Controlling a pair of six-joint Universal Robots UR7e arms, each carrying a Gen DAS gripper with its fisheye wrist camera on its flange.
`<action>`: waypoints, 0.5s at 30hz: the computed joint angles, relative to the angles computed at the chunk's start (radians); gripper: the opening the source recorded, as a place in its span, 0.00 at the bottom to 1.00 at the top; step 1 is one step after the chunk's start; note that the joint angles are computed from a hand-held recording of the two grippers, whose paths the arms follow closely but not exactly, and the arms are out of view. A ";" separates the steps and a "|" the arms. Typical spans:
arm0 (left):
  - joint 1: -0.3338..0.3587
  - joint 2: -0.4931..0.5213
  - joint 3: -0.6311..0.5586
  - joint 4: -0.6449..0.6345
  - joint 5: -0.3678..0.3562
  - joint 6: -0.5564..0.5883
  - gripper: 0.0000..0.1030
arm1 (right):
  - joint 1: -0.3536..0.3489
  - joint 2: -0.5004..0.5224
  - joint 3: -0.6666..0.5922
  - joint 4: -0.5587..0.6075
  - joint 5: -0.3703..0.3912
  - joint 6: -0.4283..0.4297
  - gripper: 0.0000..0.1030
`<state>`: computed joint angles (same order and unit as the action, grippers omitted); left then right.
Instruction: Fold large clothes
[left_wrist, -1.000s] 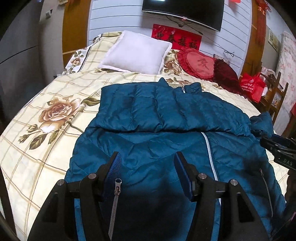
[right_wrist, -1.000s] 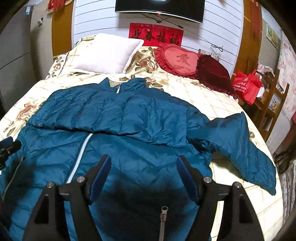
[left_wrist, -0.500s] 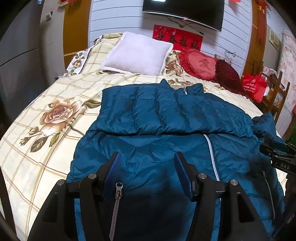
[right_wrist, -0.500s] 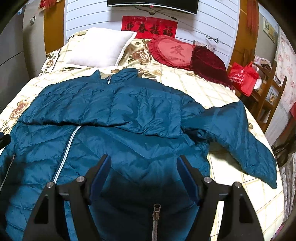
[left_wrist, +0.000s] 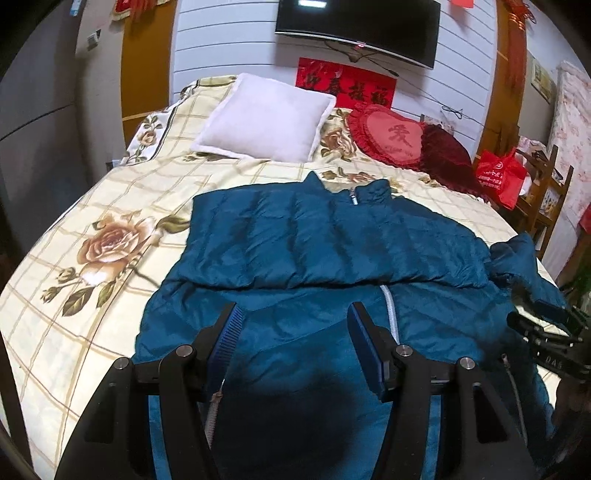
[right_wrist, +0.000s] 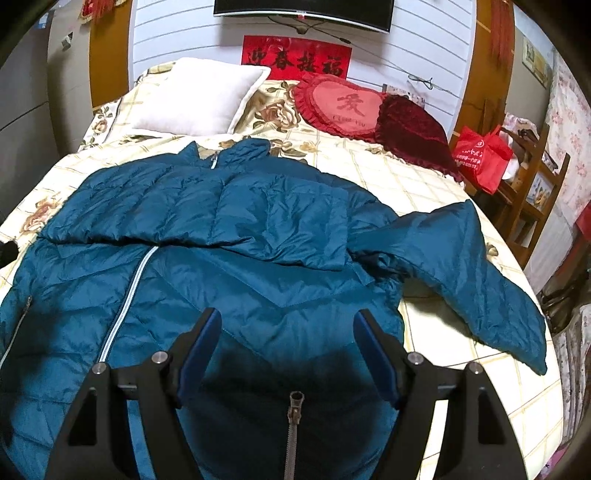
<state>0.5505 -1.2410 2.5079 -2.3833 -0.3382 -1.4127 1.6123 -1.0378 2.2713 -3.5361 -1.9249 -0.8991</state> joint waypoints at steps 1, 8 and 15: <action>0.004 0.017 -0.012 -0.022 -0.003 0.018 0.66 | -0.003 -0.010 0.003 0.006 0.007 -0.002 0.76; 0.026 0.123 -0.061 -0.187 -0.068 0.109 0.66 | -0.020 -0.055 0.018 0.005 0.042 -0.023 0.78; 0.013 0.181 -0.110 -0.190 -0.059 0.142 0.66 | -0.034 -0.079 0.000 0.035 0.045 -0.032 0.79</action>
<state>0.5633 -1.0598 2.3980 -2.5734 -0.3967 -1.2709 1.5782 -1.1166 2.2710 -3.5009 -1.8802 -0.9311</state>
